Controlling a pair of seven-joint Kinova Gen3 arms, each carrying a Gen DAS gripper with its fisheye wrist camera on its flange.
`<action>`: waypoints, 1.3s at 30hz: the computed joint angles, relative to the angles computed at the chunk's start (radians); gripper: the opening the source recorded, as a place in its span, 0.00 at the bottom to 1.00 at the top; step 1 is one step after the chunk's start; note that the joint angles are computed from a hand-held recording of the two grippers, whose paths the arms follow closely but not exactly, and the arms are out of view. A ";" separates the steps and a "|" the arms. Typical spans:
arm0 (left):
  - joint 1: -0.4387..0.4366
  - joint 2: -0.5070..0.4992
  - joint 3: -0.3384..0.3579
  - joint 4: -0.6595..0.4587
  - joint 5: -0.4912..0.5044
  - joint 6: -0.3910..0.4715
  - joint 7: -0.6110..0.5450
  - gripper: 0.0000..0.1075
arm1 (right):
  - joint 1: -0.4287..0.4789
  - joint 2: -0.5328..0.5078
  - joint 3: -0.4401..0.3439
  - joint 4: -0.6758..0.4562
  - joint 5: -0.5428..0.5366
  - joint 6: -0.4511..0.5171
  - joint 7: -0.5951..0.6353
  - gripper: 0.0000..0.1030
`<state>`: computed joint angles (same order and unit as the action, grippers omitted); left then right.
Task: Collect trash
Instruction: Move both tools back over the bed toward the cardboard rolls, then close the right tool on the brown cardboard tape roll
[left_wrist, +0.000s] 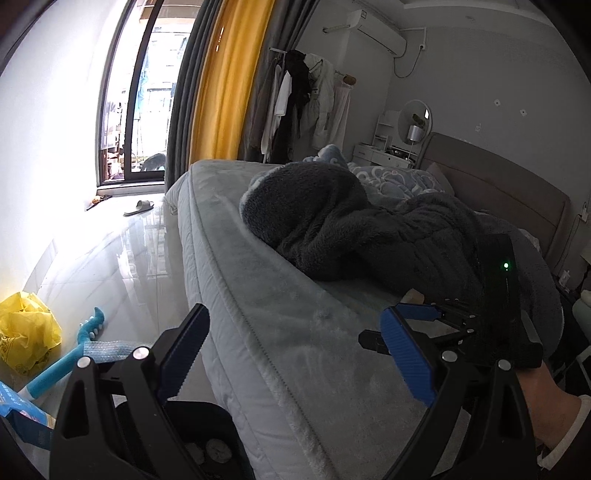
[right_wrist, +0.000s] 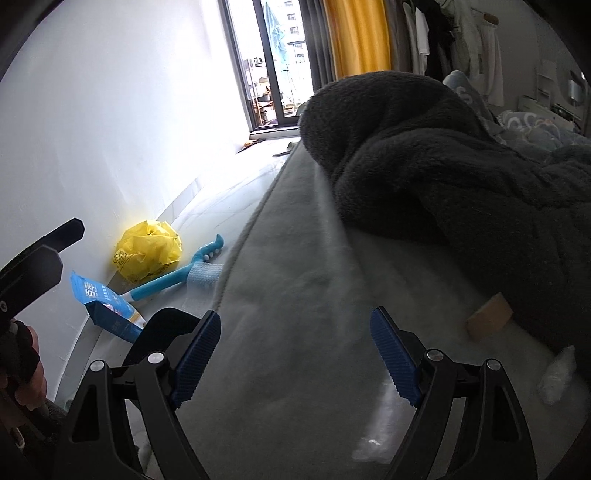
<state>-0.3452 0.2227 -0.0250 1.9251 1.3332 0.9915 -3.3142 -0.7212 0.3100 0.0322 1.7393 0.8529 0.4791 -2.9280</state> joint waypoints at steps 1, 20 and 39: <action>0.007 0.000 0.004 0.000 -0.008 -0.003 0.011 0.89 | -0.002 -0.010 0.007 0.016 0.009 0.003 -0.010 0.82; 0.190 0.000 0.089 0.001 -0.131 -0.184 0.165 0.89 | 0.116 -0.135 -0.081 0.227 0.160 0.031 -0.190 0.82; 0.276 0.038 0.159 -0.016 -0.265 -0.257 0.390 0.88 | 0.213 -0.180 -0.116 0.337 0.088 -0.050 -0.122 0.77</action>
<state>-0.0691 0.2607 0.1340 1.9086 1.0679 0.7348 -2.9241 -0.5085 0.1300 -0.0837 2.0765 0.9413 0.4289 -3.0505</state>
